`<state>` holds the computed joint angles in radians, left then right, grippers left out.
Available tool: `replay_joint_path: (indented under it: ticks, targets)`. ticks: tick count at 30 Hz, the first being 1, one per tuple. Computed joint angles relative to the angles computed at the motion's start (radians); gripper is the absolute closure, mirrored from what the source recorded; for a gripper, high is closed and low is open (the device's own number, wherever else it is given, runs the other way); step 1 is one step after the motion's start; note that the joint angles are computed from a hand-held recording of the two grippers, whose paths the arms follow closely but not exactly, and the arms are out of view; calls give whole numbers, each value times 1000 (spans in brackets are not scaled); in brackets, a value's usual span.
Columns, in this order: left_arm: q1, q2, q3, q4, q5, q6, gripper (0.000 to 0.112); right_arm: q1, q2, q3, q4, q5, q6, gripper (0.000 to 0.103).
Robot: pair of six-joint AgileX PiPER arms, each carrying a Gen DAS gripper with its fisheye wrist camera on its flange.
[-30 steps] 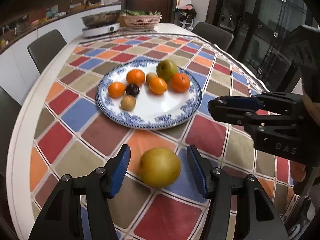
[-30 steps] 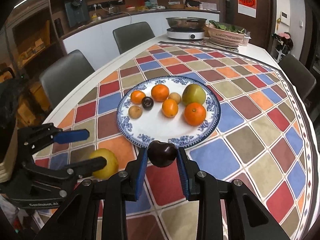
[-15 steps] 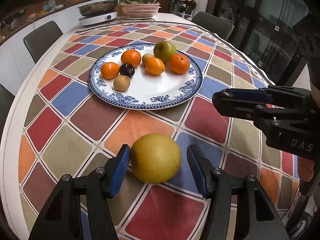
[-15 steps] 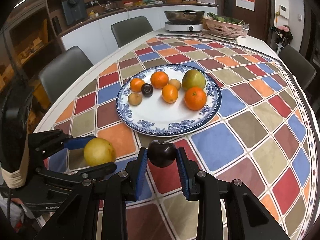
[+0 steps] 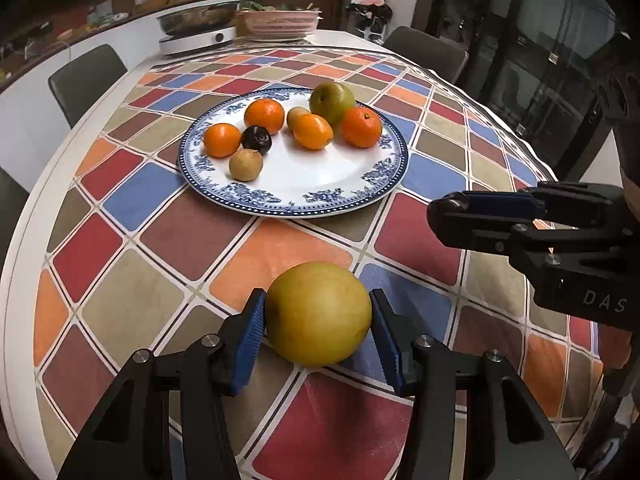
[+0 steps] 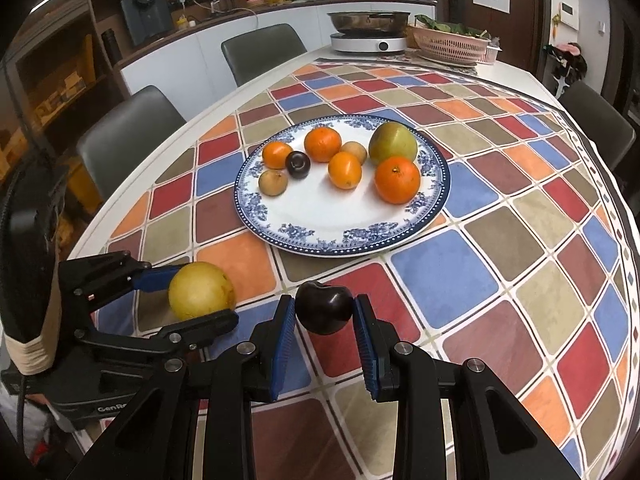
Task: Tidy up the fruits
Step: 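Carry the pomelo with the left tool while the right tool carries the plum to the plate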
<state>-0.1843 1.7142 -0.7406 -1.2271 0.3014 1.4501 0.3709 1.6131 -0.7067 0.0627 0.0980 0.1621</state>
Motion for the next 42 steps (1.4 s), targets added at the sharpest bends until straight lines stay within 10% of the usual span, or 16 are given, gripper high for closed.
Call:
replay_joint_path:
  ticks: [8, 14, 42]
  targets:
    - [10, -25, -56, 52, 4, -64, 62, -13, 3, -25, -42, 4, 29, 72]
    - [-11, 4, -155, 147, 1, -161, 62, -68, 34, -90, 255, 28, -304, 72]
    - [-28, 187, -385, 309, 8, -306, 51, -177, 239, -297, 594, 90, -724, 72]
